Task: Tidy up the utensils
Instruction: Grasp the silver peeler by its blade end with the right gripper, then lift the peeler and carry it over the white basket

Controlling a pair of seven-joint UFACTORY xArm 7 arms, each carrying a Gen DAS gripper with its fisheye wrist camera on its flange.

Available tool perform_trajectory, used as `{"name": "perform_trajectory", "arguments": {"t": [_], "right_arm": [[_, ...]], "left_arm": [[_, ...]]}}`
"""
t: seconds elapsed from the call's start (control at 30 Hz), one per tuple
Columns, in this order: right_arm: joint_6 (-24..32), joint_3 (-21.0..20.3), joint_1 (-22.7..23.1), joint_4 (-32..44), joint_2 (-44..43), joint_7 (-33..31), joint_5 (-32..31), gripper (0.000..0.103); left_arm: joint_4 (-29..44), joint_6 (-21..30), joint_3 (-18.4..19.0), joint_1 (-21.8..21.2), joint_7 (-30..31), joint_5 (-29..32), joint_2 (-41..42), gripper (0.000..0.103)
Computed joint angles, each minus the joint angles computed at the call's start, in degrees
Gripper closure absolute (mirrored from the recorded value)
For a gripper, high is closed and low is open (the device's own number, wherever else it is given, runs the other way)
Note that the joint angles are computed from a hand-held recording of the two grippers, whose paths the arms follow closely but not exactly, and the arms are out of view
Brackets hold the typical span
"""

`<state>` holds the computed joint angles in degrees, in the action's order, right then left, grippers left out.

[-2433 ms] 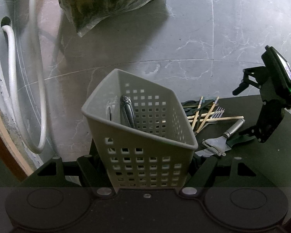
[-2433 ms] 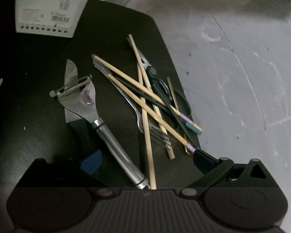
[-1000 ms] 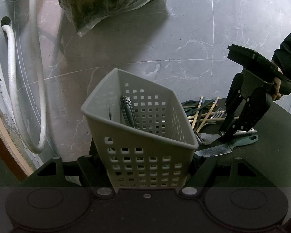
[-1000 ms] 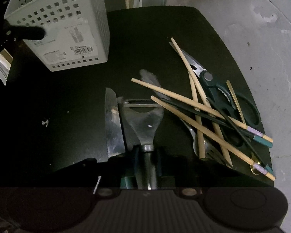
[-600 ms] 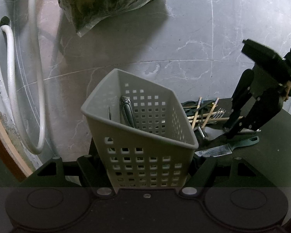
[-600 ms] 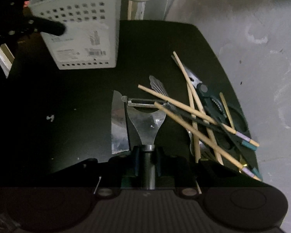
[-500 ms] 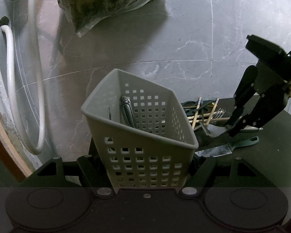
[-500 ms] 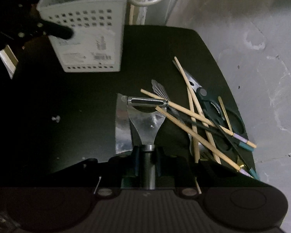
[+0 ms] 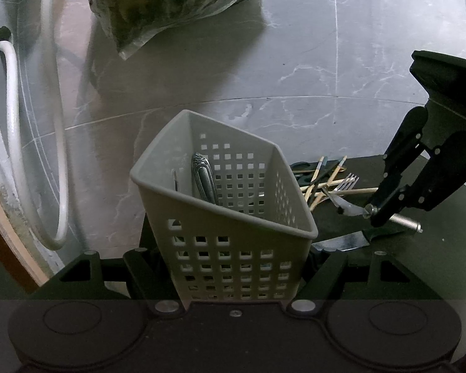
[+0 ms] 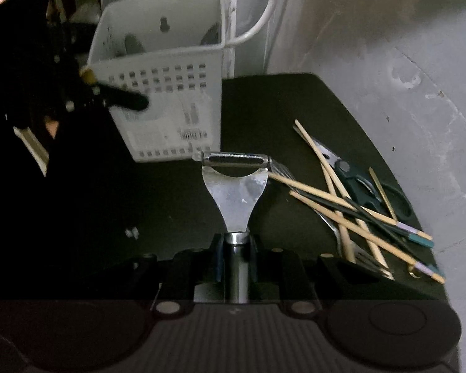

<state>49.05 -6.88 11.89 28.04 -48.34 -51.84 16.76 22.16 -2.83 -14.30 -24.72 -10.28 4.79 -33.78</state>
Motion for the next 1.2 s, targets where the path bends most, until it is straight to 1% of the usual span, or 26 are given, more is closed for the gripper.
{"name": "perform_trajectory", "arguments": {"t": [0.1, 0.2, 0.3, 0.33, 0.43, 0.53, 0.6, 0.63, 0.67, 0.73, 0.77, 0.83, 0.9, 1.0, 1.13, 1.2], "right_arm": [[-3.8, -0.3, 0.8, -2.5, -3.2, 2.6, 4.2, 0.083], [-9.8, 0.1, 2.5, -6.0, -9.0, 6.6, 8.5, 0.083], [-17.4, 1.1, 5.5, -8.3, -14.2, 11.0, 11.5, 0.083], [-20.7, 1.9, 6.8, -9.1, -16.0, 12.4, 12.5, 0.083], [-31.8, 4.0, 11.1, -10.3, -17.6, 16.1, 15.0, 0.083], [-44.6, 4.3, 17.6, -10.5, -15.4, 18.8, 17.2, 0.083], [-54.3, 3.0, 23.8, -10.1, -12.1, 20.1, 17.7, 0.083], [-58.1, 1.9, 26.5, -9.5, -9.9, 20.6, 17.2, 0.083], [-61.0, 1.1, 28.4, -9.1, -7.8, 21.3, 16.5, 0.083], [-65.0, 1.5, 29.6, -8.6, -3.6, 23.5, 15.4, 0.083], [-65.9, 1.6, 29.8, -8.5, -1.9, 24.5, 14.9, 0.083], [-65.0, 2.3, 28.8, -8.8, -0.3, 26.5, 14.3, 0.083], [-63.0, 6.1, 25.1, -9.6, 0.1, 28.9, 14.5, 0.083], [-61.2, 9.1, 22.4, -11.3, -0.7, 32.1, 13.8, 0.083], [-57.9, 14.7, 17.0, -13.0, -2.6, 35.8, 12.0, 0.083], [-56.3, 16.1, 15.8, -14.0, -4.2, 37.3, 10.8, 0.083]], "left_arm": [[-0.2, 0.0, 0.8, -0.8, 0.4, 0.0, -0.2, 0.026], [-0.4, 0.0, 2.0, -1.8, 1.1, -0.1, -0.4, 0.026], [-0.4, 0.1, 2.9, -2.6, 1.9, -0.3, -0.3, 0.026], [-0.4, 0.2, 3.3, -2.9, 2.2, -0.4, -0.3, 0.026], [-0.4, 0.2, 4.2, -3.8, 3.1, -0.7, -0.2, 0.026], [-0.2, 0.3, 4.9, -4.7, 3.9, -1.0, -0.1, 0.027], [-0.2, 0.4, 5.1, -5.0, 4.3, -1.3, 0.0, 0.027], [-0.2, 0.3, 5.2, -5.1, 4.5, -1.4, 0.0, 0.027], [-0.2, 0.4, 5.2, -5.2, 4.6, -1.5, -0.1, 0.027], [-0.4, 0.5, 5.4, -5.5, 4.9, -1.7, -0.3, 0.027], [-0.5, 0.6, 5.6, -5.7, 5.1, -1.9, -0.5, 0.026], [-0.5, 0.7, 6.0, -6.0, 5.6, -2.0, -0.6, 0.026], [-0.5, 0.8, 6.1, -6.1, 5.8, -2.3, -0.7, 0.026], [-0.6, 0.9, 5.9, -6.1, 6.0, -2.5, -0.9, 0.026], [-0.5, 0.7, 5.8, -6.0, 6.1, -2.8, -0.7, 0.026], [-0.5, 0.7, 5.8, -6.0, 6.2, -2.8, -0.7, 0.026]]}}
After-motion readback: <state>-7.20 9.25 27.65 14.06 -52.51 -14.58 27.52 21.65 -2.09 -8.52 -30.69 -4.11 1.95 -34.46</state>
